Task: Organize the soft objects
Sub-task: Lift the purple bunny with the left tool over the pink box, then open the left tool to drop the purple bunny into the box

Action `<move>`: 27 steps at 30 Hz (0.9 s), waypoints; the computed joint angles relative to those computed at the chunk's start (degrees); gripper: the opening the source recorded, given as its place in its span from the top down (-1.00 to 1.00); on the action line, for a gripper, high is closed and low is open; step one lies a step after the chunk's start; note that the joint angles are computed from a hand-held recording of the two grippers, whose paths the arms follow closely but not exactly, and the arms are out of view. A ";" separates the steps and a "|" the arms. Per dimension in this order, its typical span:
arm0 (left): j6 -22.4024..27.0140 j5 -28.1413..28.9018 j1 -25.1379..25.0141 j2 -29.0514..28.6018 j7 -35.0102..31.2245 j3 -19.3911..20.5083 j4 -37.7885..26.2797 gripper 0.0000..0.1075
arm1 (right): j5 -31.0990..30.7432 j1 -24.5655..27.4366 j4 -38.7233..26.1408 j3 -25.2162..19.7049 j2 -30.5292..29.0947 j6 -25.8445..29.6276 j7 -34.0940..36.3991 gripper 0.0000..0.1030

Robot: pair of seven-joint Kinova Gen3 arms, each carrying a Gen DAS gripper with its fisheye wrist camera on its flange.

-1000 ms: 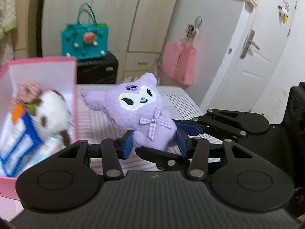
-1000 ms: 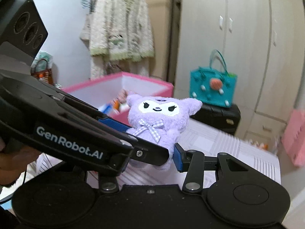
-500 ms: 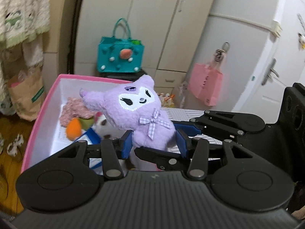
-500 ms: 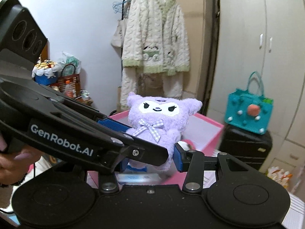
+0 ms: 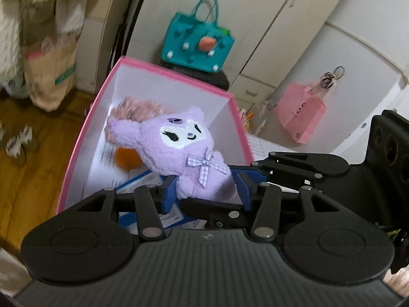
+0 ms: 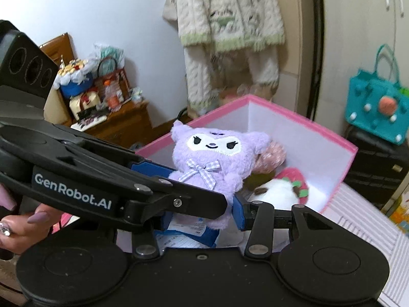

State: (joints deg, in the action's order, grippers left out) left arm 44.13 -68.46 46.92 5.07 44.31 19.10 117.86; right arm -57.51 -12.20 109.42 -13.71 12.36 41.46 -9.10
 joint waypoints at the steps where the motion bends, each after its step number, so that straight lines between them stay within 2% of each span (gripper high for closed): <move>1: -1.87 0.64 -0.75 -0.34 0.12 -0.46 0.62 0.10 | 1.75 -0.77 -1.10 0.27 0.85 0.57 -2.05 0.01; 3: -5.26 1.71 -2.15 -0.89 0.21 -1.12 1.77 0.10 | 4.33 -1.40 -2.42 0.23 2.06 1.39 -4.14 0.01; 6: -7.05 2.89 -3.12 -0.98 -0.57 -1.18 2.35 0.07 | 7.09 -1.92 -3.23 -0.31 2.83 1.21 -5.87 0.01; 9: -7.17 3.91 -3.30 -0.48 -2.42 -1.13 2.07 0.06 | 9.29 -2.63 -1.58 -1.62 1.48 -3.18 -3.95 0.01; 12: -6.16 5.20 -2.74 0.04 -4.51 -1.13 1.35 0.05 | 13.32 -4.16 -0.89 -1.53 0.31 -5.81 -5.31 0.01; 18: 1.84 2.78 1.06 0.44 -1.91 -0.16 1.16 0.09 | 15.96 -3.01 -3.62 -1.28 1.17 -1.08 -6.71 0.01; 25: 4.82 6.51 0.35 3.08 -9.57 -1.22 -2.23 0.14 | 16.77 -2.80 -4.88 -2.11 3.10 0.33 -7.48 -0.01; 27: 5.64 8.30 0.47 3.86 -12.38 -1.75 -3.39 0.14 | 14.91 -1.51 -3.51 -2.70 2.07 -0.22 -4.97 -0.20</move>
State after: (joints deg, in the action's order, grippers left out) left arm 49.77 -60.16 47.39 8.93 31.94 17.35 114.47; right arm -42.60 -13.71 105.91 -16.42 14.44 41.24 -14.07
